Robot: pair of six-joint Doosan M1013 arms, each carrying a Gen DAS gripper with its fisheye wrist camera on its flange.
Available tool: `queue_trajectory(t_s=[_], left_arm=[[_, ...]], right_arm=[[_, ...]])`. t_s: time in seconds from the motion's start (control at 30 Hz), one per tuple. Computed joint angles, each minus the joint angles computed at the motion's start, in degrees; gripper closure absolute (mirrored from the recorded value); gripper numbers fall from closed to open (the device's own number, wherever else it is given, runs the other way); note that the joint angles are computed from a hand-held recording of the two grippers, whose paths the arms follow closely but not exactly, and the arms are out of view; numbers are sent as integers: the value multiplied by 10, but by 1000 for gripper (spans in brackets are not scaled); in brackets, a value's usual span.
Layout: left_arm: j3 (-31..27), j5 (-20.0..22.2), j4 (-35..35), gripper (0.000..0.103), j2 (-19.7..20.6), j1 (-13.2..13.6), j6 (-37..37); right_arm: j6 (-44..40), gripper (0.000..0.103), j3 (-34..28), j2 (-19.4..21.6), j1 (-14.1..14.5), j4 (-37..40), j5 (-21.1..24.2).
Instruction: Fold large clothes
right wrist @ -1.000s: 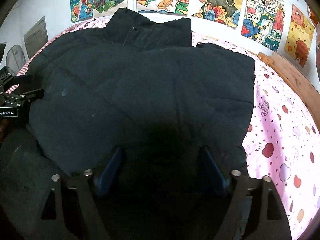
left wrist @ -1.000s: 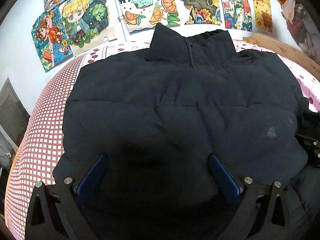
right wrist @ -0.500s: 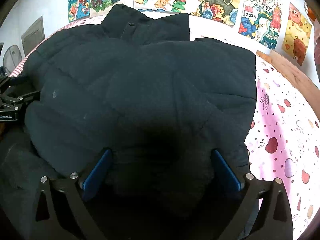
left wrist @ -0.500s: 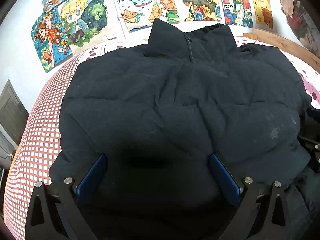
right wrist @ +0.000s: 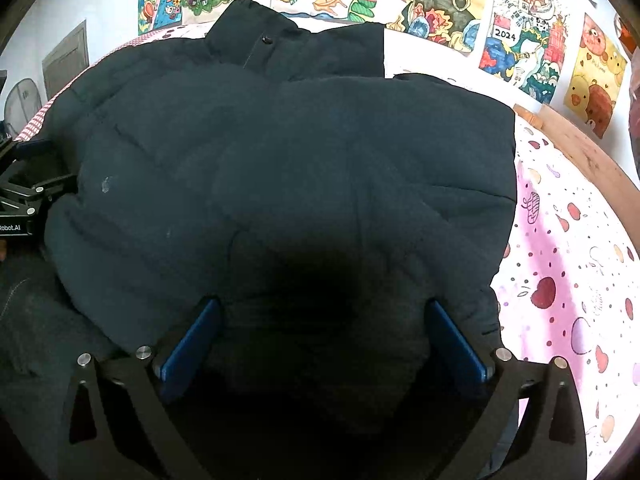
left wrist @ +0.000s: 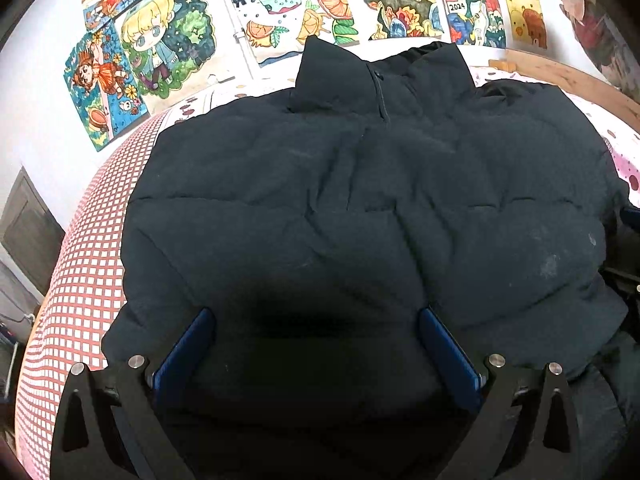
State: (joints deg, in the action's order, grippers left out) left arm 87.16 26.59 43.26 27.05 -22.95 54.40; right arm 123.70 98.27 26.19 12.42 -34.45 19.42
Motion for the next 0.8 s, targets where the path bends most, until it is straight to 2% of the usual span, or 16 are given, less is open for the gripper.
queue_trajectory(t_s=[0.17,0.5,0.7,0.8], left_arm=[[1,6,23,0,1,-3,-17],[-2,15,18,0,1,-5,-7],[-15,22,-62,0,-2,4,62],[-15,27,-17,0,-9,1,20]], right_arm=[[30,1,4,-1,2,-31,-3],[32,1,4,-1,3,-33,-2],[3,2,0,-7,1,2,5],[-22,2,-2,-16,-1,33,12]])
